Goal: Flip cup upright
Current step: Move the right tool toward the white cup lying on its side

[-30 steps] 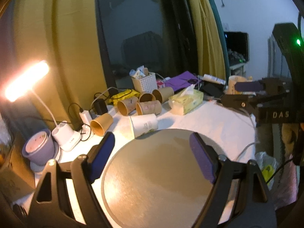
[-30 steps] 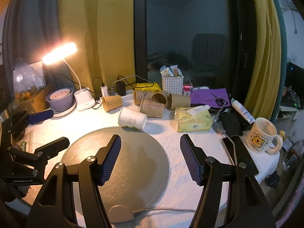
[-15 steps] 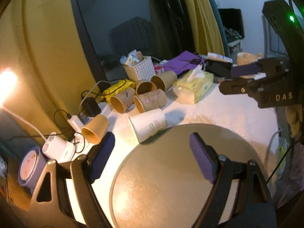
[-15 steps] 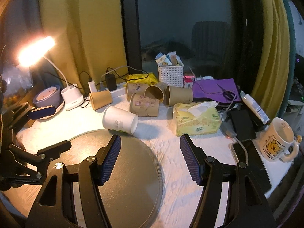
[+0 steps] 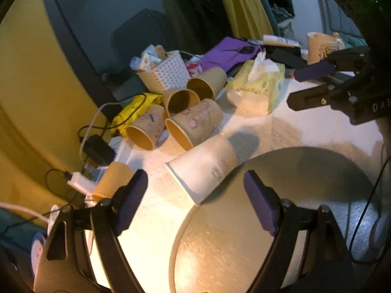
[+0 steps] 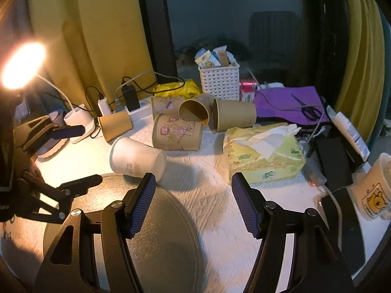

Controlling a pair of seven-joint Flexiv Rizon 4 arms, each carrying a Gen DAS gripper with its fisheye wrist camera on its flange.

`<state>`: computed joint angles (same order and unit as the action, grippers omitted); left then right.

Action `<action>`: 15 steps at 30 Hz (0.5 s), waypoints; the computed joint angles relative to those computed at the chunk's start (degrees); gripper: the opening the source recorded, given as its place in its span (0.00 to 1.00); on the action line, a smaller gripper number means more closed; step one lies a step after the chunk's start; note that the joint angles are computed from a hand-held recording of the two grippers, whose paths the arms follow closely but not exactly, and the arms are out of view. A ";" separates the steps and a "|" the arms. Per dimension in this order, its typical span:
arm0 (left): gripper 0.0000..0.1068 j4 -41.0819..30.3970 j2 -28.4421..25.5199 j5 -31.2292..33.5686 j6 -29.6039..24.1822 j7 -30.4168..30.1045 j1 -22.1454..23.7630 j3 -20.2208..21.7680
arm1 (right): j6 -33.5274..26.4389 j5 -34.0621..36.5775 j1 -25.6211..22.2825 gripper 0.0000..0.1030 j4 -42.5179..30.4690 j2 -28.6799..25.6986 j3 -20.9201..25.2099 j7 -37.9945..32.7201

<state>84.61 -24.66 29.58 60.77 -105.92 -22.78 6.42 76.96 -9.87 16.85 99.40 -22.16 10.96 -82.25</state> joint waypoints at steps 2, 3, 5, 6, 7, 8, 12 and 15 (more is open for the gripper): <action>0.77 -0.87 -1.12 -1.70 0.22 3.60 1.75 -1.19 | -0.63 0.40 -0.17 0.66 -0.96 -0.91 0.25 -0.21; 0.77 -1.15 -1.60 -2.66 0.66 5.16 2.46 -1.61 | -1.03 0.71 -0.34 0.66 -1.47 -1.35 0.47 -0.42; 0.77 -1.98 -2.74 -4.90 1.59 8.22 3.78 -2.23 | -1.81 1.27 -0.63 0.66 -2.61 -2.34 0.83 -0.99; 0.77 -2.28 -3.27 -6.65 1.84 10.09 4.65 -2.86 | -2.13 1.58 -0.81 0.66 -3.04 -2.70 1.03 -1.35; 0.77 -2.21 -3.77 -9.21 2.39 12.93 6.04 -4.18 | -2.45 1.84 -0.91 0.66 -3.43 -3.07 1.16 -1.67; 0.77 -2.08 -4.22 -11.27 3.06 15.29 6.92 -5.04 | -2.81 2.10 -0.99 0.66 -3.84 -3.39 1.28 -1.94; 0.77 -2.53 -6.48 -20.13 2.21 25.05 10.07 -8.42 | -3.74 3.21 -1.24 0.66 -5.28 -4.54 1.69 -2.89; 0.77 -2.72 -7.61 -26.33 -0.42 30.95 11.69 -10.12 | -4.47 4.02 -1.49 0.66 -6.29 -5.29 2.01 -3.77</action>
<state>81.89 -32.27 3.24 60.35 -74.97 -11.09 -3.70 72.49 -5.84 15.36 93.11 -27.45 12.97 -86.02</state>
